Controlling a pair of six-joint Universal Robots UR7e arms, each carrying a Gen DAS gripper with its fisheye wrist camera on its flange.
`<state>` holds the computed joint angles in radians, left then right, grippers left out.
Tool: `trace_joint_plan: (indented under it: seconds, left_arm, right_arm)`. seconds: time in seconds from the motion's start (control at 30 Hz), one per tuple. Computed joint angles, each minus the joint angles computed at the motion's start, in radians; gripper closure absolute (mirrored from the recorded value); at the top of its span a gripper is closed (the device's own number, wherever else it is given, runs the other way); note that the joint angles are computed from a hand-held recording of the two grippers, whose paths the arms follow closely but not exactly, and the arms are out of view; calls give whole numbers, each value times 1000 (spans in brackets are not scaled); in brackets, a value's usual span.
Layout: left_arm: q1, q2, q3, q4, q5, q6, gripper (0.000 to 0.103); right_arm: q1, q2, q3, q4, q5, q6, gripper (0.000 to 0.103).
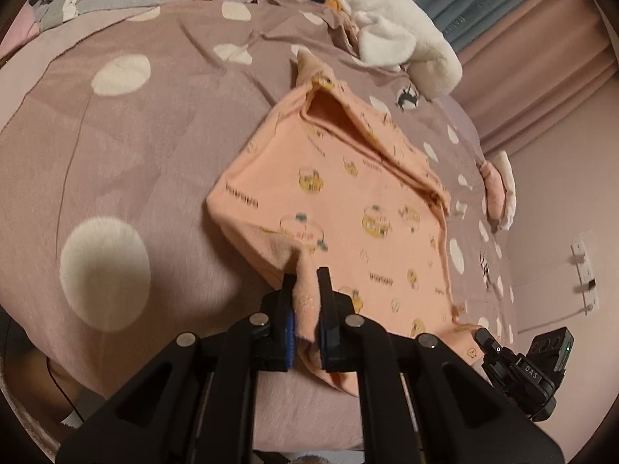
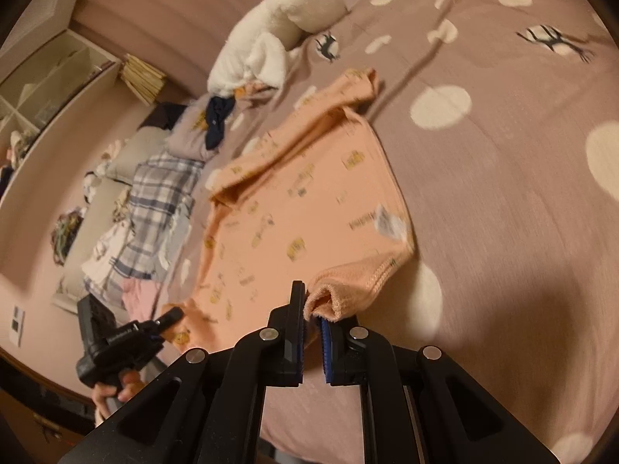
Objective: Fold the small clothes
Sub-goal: 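Lift the held hem with both grippers and fold it toward the collar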
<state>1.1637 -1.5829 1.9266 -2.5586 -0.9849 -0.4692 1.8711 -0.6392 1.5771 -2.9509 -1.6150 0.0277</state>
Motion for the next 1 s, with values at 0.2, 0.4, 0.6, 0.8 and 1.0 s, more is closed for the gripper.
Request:
trace_joint_plan:
  seconds: [0.2,0.4,0.6,0.8,1.0]
  left_arm:
    - [24,63,-86,-56,-54,46,95]
    - [79,162,-229,-86,-149,49,95]
    - [112,288,-420,-84,-185,100,95]
    - [127,324,-451,-47,-146,139,95]
    - [137,286,-392,-40,-159,131,95]
  right_arm:
    - [16,44,-134,52,10,-22,93]
    - [32,125,-349,150,24,-39,93]
    - [39,228,-578,241,47,-95,95]
    - [52,279,-669,441,-131,-138,85]
    - [28,277,-642,509,-207,-219,68]
